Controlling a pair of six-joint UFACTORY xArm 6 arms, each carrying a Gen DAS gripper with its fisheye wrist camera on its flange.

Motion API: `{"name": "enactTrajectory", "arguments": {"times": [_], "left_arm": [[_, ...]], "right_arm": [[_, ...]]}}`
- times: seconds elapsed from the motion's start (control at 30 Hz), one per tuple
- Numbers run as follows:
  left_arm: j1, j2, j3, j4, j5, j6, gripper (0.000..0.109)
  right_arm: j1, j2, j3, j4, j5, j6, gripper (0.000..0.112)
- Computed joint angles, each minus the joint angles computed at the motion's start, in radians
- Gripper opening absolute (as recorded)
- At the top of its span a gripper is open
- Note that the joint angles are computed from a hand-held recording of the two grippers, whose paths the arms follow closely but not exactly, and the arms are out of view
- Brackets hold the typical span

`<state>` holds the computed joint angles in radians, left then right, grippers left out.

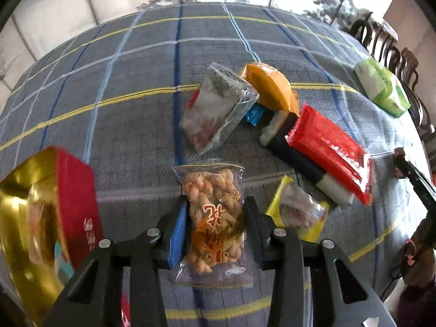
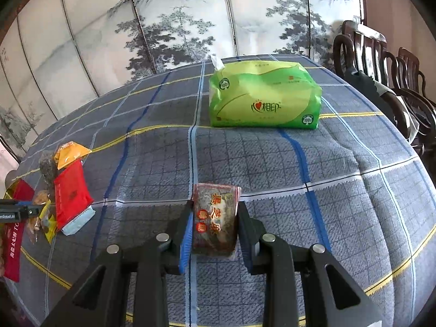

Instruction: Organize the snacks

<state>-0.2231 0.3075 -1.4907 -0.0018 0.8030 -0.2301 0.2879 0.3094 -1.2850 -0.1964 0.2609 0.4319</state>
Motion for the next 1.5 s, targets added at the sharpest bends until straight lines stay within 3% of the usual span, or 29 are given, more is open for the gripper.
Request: {"name": "enactTrajectory", "arguments": {"times": [0.23,0.77,1.5], "left_arm": [[-0.039,-0.258,0.260,0.022,-0.139,-0.060,0.037],[0.003,-0.537,0.476,0.252,-0.153,-0.261,0.037],[0.194,-0.635,0.639,0.315,-0.172,-0.297,0.037]], "right_arm": [[-0.001,0.006,-0.012,-0.045,0.022,0.042,0.030],[0.005,0.020,-0.044,-0.173,0.074,0.131,0.029],[0.023,0.031,-0.079,-0.306,0.147,0.213,0.030]]}}
